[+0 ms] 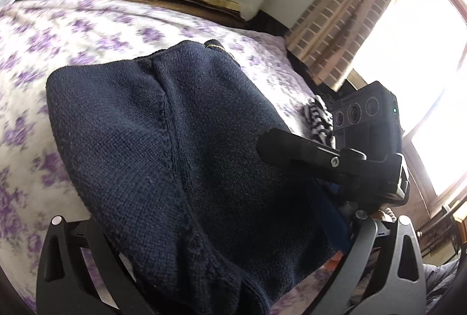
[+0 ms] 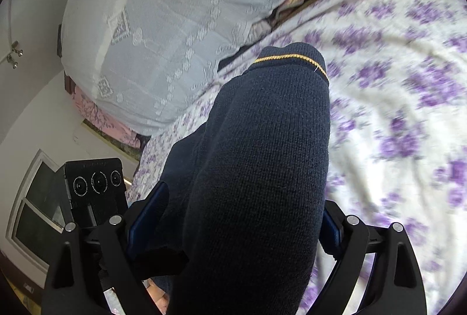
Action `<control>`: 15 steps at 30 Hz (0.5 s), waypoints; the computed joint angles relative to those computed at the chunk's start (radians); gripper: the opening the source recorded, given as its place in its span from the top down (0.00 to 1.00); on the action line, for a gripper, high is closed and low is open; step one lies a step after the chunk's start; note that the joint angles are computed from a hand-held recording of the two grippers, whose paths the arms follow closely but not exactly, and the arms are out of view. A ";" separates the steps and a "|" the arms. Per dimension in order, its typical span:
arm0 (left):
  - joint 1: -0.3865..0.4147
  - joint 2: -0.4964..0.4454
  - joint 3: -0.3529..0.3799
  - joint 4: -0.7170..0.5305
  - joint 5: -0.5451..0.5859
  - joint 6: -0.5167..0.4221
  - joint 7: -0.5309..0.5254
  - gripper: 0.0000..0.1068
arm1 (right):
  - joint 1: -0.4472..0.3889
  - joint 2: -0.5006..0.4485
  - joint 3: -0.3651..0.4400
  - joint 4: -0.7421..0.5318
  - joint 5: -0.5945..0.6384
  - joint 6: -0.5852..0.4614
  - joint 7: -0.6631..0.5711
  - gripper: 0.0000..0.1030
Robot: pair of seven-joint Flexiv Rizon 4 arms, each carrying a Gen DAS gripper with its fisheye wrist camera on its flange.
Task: Fold small clothes
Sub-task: 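Carry the held cardigan toward the striped garment with the right gripper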
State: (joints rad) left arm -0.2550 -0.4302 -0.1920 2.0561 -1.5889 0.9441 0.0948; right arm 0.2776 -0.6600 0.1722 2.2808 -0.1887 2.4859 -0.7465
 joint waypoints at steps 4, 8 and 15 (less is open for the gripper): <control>-0.043 0.017 -0.019 -0.005 0.024 0.025 -0.013 0.08 | -0.011 0.042 -0.008 0.070 0.044 0.054 -0.017 0.11; -0.080 0.015 -0.041 -0.032 0.080 0.038 -0.050 0.08 | -0.027 0.090 -0.021 0.145 0.090 0.095 -0.034 0.11; -0.144 -0.019 -0.101 -0.123 0.189 0.049 -0.117 0.08 | -0.098 0.183 -0.046 0.288 0.160 0.195 -0.052 0.11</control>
State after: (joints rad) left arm -0.3985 -0.4488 -0.2935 1.9336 -1.3996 0.9927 -0.0222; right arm 0.1795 -0.4768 0.1264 2.5692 -0.0288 2.6808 -0.7985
